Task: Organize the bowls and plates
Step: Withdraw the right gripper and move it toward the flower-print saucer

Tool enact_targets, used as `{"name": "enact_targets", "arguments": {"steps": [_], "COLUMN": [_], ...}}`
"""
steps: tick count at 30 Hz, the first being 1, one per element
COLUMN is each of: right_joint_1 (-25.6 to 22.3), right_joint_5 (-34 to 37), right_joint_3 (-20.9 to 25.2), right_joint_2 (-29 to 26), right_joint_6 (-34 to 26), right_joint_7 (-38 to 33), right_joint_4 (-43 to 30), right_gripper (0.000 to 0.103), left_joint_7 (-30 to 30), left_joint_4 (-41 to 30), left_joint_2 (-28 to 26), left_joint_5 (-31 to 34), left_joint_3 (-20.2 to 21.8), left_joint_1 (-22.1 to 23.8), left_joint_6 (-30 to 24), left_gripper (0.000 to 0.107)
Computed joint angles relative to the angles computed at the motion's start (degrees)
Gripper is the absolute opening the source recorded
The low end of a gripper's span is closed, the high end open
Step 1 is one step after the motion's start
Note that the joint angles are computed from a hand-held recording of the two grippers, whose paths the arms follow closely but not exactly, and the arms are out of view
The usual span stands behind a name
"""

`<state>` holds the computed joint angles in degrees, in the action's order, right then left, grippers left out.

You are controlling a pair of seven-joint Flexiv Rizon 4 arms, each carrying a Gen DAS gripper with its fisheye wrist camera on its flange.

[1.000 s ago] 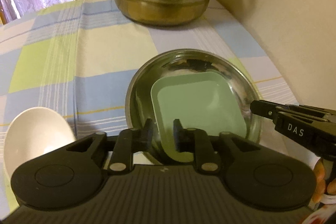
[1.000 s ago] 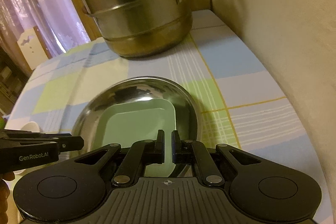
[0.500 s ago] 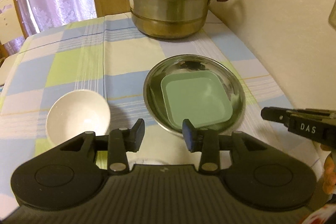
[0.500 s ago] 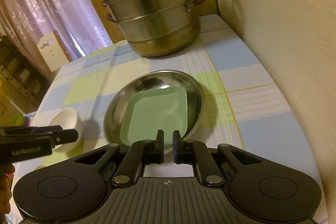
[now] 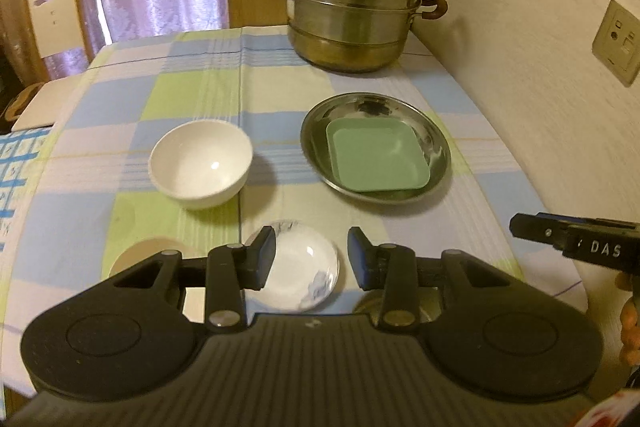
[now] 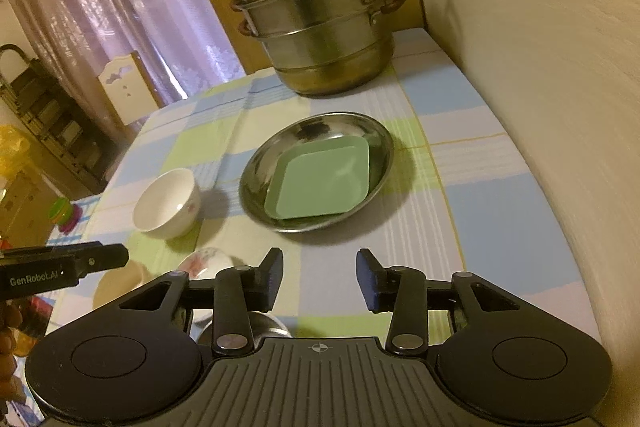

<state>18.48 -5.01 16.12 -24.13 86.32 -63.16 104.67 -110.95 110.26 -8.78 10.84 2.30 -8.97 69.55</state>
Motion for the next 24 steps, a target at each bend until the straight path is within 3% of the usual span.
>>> {"name": "enact_targets", "arguments": {"steps": [12,18,24], "right_joint_1": [-6.51,-6.77,-6.08], "right_joint_5": [8.78,12.99,14.58], "right_joint_3": [9.29,10.49,10.62], "right_joint_2": [4.51,6.31,7.32], "right_joint_6": [0.22,0.64,2.55], "right_joint_7": [-8.74,-12.28,-15.88], "right_joint_4": [4.36,5.88,7.49], "right_gripper": [0.058,0.069,0.072], "left_joint_7": [-13.41,-18.24,-22.48], "left_joint_4": [6.35,8.74,10.25], "left_joint_2": [8.73,12.14,14.47], "left_joint_5": [9.42,12.43,14.65], "left_joint_3": [-1.49,-3.76,-5.76], "left_joint_1": [-0.28,0.94,1.70], "left_joint_6": [-3.40,-5.08,-6.56], "left_gripper": [0.036,0.036,0.036]}}
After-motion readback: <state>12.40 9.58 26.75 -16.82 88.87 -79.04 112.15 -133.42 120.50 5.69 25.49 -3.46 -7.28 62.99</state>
